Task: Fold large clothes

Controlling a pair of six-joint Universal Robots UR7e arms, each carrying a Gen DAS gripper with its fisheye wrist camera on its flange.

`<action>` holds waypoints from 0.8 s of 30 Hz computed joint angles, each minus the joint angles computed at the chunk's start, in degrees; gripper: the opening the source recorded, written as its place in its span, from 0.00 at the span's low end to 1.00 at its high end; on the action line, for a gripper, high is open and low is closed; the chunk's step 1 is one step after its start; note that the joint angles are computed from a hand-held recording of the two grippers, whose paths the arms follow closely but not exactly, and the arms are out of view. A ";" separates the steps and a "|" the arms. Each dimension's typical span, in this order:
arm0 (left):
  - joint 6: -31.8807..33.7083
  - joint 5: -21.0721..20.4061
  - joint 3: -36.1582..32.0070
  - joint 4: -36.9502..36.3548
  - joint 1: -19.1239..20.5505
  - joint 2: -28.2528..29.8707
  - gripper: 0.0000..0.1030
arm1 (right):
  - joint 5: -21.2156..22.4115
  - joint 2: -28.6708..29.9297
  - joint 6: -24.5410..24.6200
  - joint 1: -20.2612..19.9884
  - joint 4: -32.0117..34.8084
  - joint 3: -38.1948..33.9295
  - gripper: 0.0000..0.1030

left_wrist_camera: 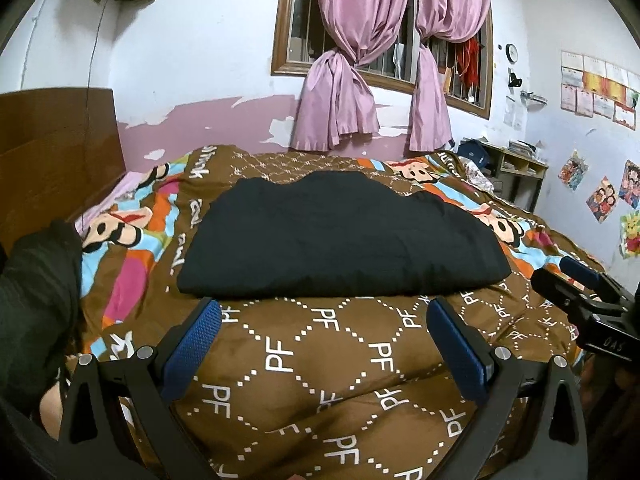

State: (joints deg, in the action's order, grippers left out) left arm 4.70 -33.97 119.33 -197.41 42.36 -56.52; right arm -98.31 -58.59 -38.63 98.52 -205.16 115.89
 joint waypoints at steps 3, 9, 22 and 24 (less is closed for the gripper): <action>-1.06 0.01 -0.06 1.00 0.06 -0.15 0.98 | 0.03 0.00 0.29 -0.03 0.44 -0.25 1.00; -1.91 0.01 0.05 1.56 0.12 -0.49 0.98 | 0.01 0.05 0.21 -0.01 0.31 -0.22 1.00; -1.64 0.00 0.11 1.33 0.21 -0.47 0.98 | 0.29 -0.14 0.24 -0.26 0.30 -0.16 1.00; -1.70 0.06 0.13 1.41 0.20 -0.47 0.98 | 0.36 -0.19 0.18 -0.28 0.29 -0.12 1.00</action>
State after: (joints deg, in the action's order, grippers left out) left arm 3.00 -33.91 119.46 -196.00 42.56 -57.00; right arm -97.94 -58.78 -38.45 98.24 -204.87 115.77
